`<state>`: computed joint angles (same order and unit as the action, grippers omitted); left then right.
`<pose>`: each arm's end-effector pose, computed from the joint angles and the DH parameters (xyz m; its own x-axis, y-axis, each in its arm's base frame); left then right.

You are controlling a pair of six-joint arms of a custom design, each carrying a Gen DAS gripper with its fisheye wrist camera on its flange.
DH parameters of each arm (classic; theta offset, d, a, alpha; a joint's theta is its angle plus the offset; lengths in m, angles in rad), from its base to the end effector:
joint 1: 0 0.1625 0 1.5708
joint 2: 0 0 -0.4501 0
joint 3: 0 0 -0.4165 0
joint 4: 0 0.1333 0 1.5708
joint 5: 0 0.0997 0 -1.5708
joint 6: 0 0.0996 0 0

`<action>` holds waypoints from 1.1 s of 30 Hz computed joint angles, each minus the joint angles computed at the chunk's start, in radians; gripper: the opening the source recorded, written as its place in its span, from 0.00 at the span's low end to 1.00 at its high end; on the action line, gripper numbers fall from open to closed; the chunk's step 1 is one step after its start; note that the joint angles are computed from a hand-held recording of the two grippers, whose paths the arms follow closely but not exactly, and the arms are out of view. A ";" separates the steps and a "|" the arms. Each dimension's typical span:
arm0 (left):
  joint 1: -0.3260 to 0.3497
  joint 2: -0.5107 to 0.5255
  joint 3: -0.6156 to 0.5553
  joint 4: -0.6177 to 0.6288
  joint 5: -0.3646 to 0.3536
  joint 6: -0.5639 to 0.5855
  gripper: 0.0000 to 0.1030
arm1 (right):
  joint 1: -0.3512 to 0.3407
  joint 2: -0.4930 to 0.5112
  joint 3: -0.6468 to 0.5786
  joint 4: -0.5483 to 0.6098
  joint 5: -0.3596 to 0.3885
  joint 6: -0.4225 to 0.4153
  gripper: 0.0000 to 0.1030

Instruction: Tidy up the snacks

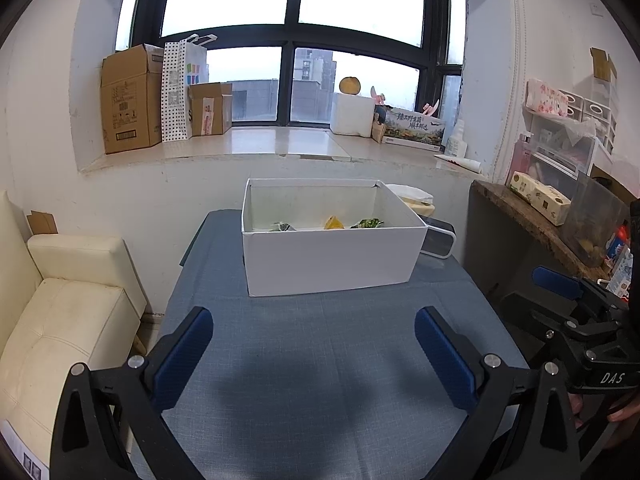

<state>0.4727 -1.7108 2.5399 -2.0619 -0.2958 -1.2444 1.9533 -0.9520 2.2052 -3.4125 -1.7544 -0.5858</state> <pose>-0.1657 -0.3415 0.2406 -0.7476 -0.2773 -0.6034 0.4111 0.5204 -0.7485 0.3040 -0.4473 0.1074 -0.6199 -0.6541 0.4334 -0.7839 0.4921 -0.3786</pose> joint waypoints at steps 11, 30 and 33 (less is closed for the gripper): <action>0.004 0.002 0.002 -0.019 -0.004 0.014 1.00 | 0.001 0.001 0.000 0.002 0.000 -0.002 1.00; 0.008 0.012 0.005 -0.053 -0.008 0.034 1.00 | -0.001 -0.002 0.003 -0.003 0.005 -0.006 1.00; 0.009 0.017 0.005 -0.065 -0.009 0.041 1.00 | -0.001 -0.005 0.003 -0.002 0.004 -0.007 1.00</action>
<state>0.4815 -1.6943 2.5445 -2.1271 -0.3043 -1.2037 1.9523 -0.9568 2.2086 -3.4142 -1.7503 -0.5925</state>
